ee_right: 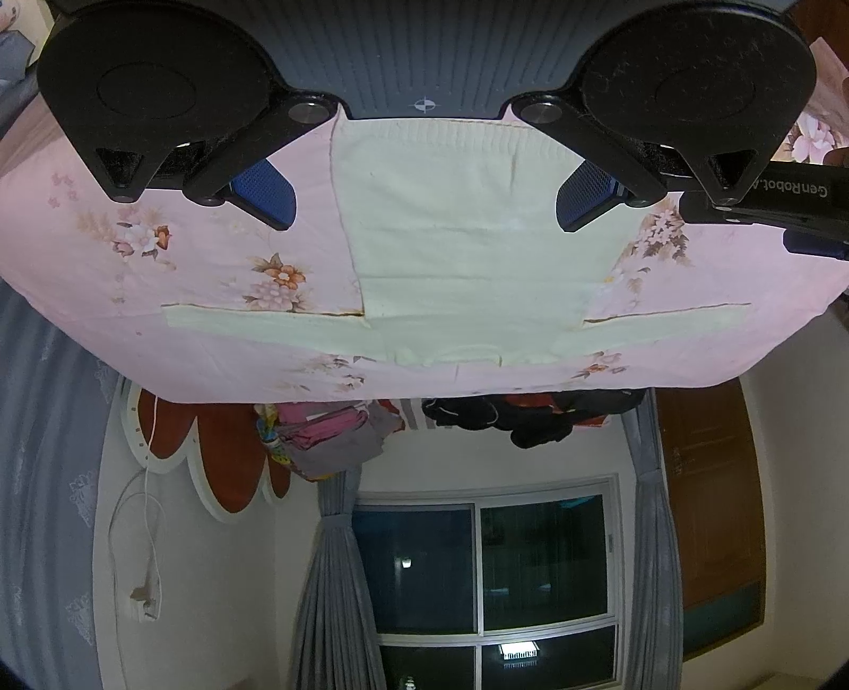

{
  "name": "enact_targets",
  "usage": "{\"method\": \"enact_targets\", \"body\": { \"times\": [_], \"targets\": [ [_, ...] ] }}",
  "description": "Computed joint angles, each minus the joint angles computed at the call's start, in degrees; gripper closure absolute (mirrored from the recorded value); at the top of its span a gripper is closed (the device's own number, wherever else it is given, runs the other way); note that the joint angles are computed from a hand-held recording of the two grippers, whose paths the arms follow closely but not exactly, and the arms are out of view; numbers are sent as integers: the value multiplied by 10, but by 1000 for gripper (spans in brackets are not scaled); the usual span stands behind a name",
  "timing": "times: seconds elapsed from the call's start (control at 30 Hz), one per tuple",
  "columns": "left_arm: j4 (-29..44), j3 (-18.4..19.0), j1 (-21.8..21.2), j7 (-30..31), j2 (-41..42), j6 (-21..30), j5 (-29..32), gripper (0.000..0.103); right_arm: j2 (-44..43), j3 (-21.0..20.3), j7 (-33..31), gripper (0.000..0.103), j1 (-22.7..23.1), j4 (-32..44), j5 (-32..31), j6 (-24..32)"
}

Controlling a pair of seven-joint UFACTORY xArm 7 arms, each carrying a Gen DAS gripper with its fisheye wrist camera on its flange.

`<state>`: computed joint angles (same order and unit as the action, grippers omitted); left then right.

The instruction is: Fold small clothes

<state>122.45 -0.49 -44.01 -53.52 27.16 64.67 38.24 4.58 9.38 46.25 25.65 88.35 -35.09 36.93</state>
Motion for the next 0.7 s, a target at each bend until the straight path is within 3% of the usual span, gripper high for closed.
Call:
{"method": "enact_targets", "body": {
  "times": [0.7],
  "targets": [
    [-2,-4,0,-1,0,1,-1,0,7,-4,-5,0,2,8,6,2]
  ]
}}
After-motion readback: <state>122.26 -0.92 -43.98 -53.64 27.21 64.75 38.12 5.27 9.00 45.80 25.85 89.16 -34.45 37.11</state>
